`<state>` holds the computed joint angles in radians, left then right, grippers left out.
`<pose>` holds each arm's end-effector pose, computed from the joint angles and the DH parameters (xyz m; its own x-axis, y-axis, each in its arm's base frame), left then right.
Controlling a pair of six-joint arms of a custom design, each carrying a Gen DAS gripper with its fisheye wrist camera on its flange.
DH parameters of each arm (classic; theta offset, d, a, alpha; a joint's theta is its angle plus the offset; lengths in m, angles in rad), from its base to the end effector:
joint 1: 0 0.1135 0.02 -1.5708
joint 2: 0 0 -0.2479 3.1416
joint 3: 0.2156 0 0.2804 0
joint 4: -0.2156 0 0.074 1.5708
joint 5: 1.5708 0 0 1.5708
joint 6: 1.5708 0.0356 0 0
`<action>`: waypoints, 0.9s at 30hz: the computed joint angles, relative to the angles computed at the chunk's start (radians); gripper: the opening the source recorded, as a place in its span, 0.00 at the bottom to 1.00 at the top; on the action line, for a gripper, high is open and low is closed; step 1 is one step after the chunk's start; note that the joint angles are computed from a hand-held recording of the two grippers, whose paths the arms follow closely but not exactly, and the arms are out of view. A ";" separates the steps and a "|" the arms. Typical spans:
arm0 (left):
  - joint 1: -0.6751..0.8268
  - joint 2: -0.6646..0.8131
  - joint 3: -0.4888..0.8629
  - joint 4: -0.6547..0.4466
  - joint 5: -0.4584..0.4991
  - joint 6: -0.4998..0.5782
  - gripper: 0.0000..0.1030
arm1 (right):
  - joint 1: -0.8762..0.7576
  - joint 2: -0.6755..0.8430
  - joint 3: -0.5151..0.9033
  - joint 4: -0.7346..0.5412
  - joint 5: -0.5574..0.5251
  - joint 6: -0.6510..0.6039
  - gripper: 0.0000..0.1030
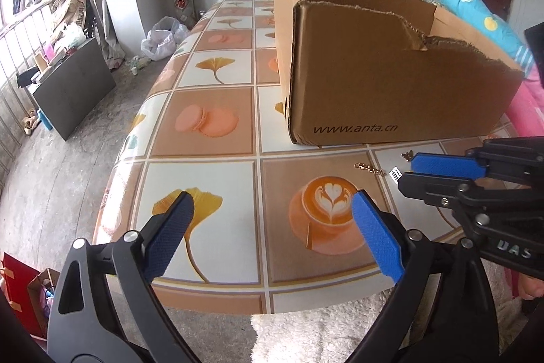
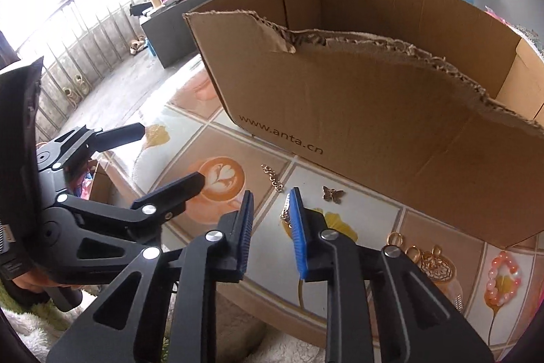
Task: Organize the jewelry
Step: 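Lower the right gripper onto the small hair clip and close it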
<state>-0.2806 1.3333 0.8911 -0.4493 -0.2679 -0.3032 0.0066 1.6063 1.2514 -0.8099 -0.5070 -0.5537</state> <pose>0.2937 -0.0748 0.2072 -0.7455 -0.0848 -0.6611 -0.1208 0.9926 0.0090 0.3479 0.0196 0.2257 -0.6776 -0.4642 -0.5705 -0.6511 0.7393 0.1718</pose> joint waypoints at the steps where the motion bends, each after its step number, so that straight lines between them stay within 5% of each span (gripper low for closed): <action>1: 0.004 -0.005 -0.007 0.010 0.008 0.003 0.80 | 0.002 0.006 0.004 -0.004 0.002 0.002 0.17; 15: 0.038 0.002 -0.024 0.089 0.118 0.047 0.54 | -0.011 0.074 0.063 -0.036 0.013 0.004 0.04; 27: -0.025 0.088 0.052 0.105 0.143 0.106 0.40 | -0.113 0.051 0.076 -0.095 -0.062 -0.038 0.04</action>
<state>-0.3052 1.4213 0.9430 -0.3440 -0.1254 -0.1974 -0.1067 1.6569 1.3276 -0.9045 -0.5690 -0.5921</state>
